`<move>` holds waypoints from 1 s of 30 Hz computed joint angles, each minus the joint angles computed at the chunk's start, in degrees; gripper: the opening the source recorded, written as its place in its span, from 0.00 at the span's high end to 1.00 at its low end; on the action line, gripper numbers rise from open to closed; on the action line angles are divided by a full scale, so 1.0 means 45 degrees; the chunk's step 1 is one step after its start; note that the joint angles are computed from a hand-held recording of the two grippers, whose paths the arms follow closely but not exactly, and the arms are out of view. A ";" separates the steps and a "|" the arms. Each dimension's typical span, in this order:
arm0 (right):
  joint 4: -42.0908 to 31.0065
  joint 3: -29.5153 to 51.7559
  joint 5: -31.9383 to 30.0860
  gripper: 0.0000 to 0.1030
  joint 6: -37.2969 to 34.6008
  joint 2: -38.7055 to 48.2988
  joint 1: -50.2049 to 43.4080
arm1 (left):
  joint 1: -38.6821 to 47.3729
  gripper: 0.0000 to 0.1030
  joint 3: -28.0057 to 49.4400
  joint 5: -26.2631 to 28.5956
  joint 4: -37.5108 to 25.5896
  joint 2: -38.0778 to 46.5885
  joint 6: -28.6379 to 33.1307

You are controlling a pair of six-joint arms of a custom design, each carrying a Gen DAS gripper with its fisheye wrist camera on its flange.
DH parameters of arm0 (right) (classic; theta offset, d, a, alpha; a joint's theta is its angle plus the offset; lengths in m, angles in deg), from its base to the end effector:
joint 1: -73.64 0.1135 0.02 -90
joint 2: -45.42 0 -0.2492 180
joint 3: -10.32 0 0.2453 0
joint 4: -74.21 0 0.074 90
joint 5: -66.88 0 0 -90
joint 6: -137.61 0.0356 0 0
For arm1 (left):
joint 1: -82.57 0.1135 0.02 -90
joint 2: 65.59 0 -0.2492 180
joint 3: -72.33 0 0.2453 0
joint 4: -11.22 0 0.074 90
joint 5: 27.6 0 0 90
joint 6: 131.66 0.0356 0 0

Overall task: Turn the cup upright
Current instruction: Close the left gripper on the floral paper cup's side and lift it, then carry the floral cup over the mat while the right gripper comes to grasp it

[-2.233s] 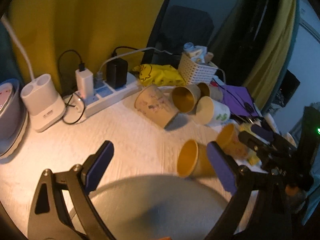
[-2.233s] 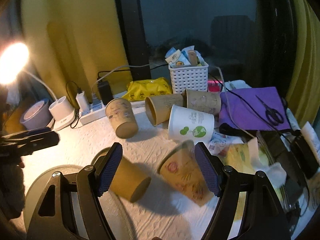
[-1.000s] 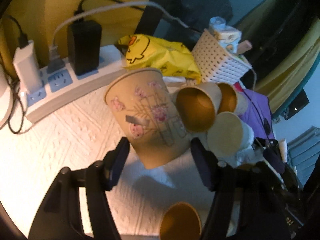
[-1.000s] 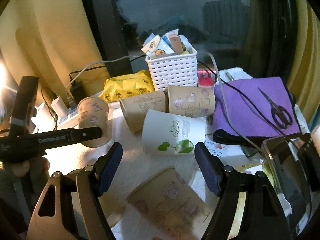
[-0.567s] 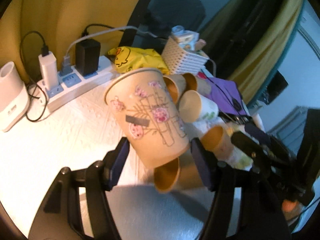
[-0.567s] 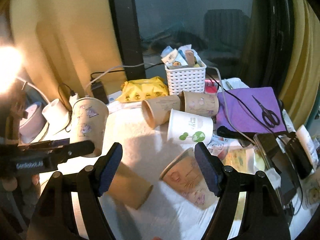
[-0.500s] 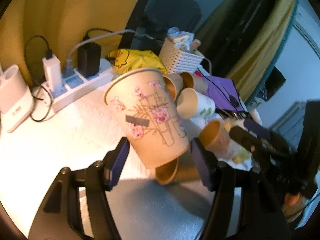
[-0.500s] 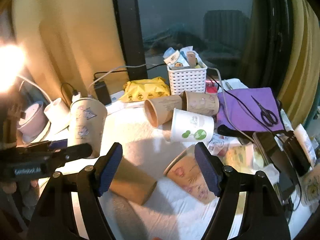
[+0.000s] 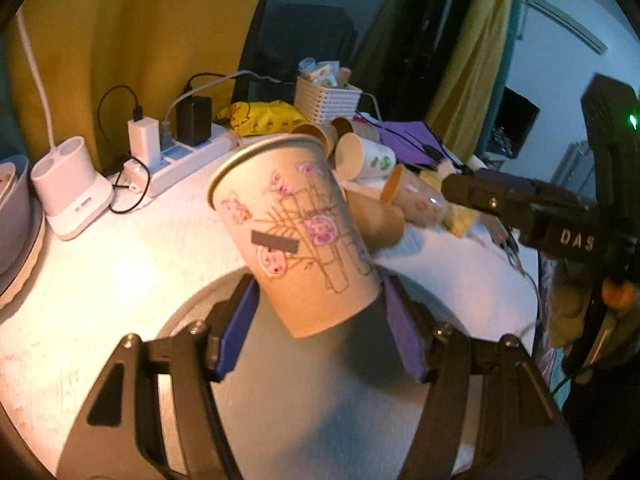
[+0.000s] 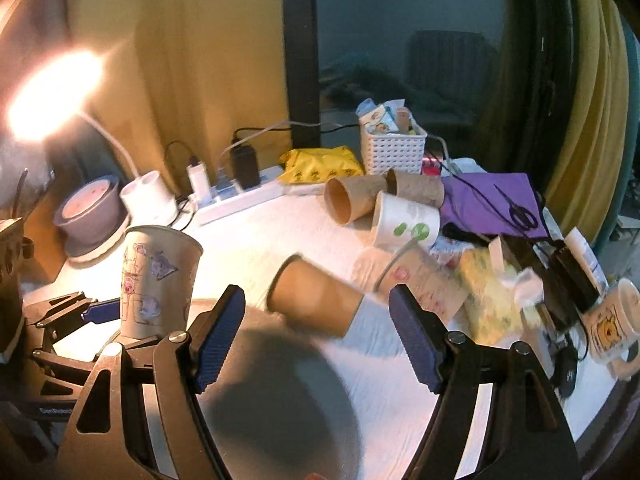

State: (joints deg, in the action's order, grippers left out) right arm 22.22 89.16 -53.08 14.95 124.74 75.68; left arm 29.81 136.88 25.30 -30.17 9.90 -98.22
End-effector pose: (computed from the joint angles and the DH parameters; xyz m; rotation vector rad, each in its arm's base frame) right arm 0.2822 0.0278 0.2732 -0.9059 2.1822 0.3962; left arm 0.1750 -0.1948 0.2271 -0.3315 2.2365 -0.1890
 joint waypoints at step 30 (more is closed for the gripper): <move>-0.8648 -0.1122 -0.4209 0.23 -0.5645 -0.4259 -0.2892 | -0.6447 0.37 0.0952 -0.5546 -0.1499 0.2755 -0.1000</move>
